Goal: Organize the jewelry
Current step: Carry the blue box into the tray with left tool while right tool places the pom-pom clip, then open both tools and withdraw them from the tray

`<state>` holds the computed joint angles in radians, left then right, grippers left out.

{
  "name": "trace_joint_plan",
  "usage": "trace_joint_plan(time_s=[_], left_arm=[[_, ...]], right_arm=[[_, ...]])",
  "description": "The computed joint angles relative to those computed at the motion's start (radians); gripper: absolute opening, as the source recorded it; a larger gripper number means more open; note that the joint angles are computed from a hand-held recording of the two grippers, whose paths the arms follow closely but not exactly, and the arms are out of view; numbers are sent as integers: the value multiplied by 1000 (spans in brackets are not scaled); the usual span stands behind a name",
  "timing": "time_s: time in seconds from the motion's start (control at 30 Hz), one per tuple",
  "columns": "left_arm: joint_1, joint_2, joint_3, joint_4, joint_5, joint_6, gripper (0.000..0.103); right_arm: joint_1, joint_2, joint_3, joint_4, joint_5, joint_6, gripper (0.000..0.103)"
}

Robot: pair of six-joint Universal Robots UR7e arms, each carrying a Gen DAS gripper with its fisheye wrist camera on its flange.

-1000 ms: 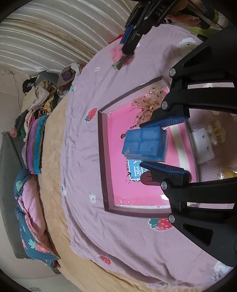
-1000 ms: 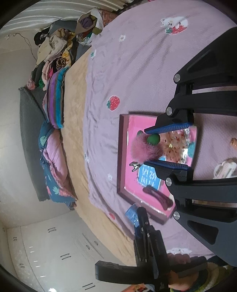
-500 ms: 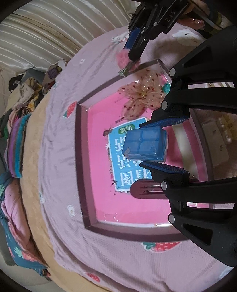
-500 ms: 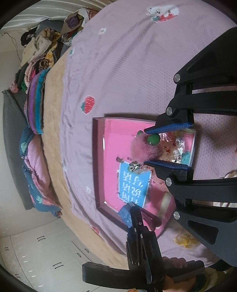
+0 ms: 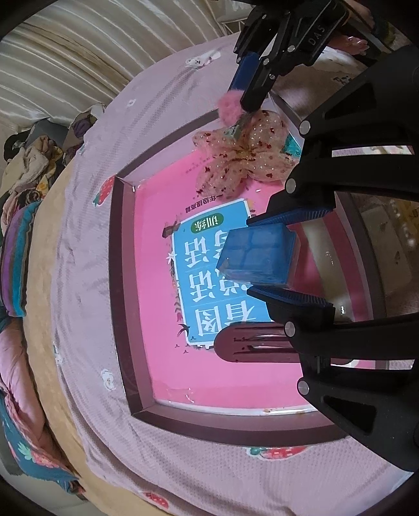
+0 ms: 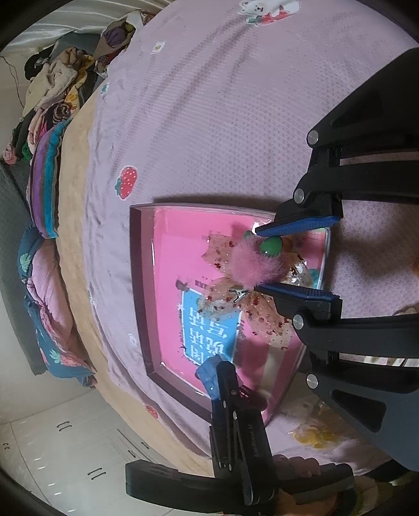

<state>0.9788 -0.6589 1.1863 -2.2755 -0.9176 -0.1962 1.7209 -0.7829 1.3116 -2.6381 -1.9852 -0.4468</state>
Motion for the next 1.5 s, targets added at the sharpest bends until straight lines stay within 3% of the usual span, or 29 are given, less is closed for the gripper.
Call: trace_joint_plan(time_s=[0.33, 0.57, 0.6, 0.8, 1.1, 1.5], left_arm=[[-9, -11, 11, -4, 9, -4, 35], [-25, -38, 38, -13, 25, -18, 44], [-28, -44, 46, -18, 27, -19, 46], [-47, -78, 80, -51, 39, -23, 62], [-86, -139, 145, -103, 98, -37, 93], [-147, -234, 239, -175, 176, -23, 93]], right_arm=[[-2, -33, 38, -8, 11, 21, 38], [9, -67, 72, -64, 20, 14, 64], [12, -74, 79, -78, 18, 11, 71], [29, -110, 123, -160, 7, 3, 90], [45, -156, 165, -214, 15, 17, 96], [92, -208, 212, -283, 32, -21, 99]])
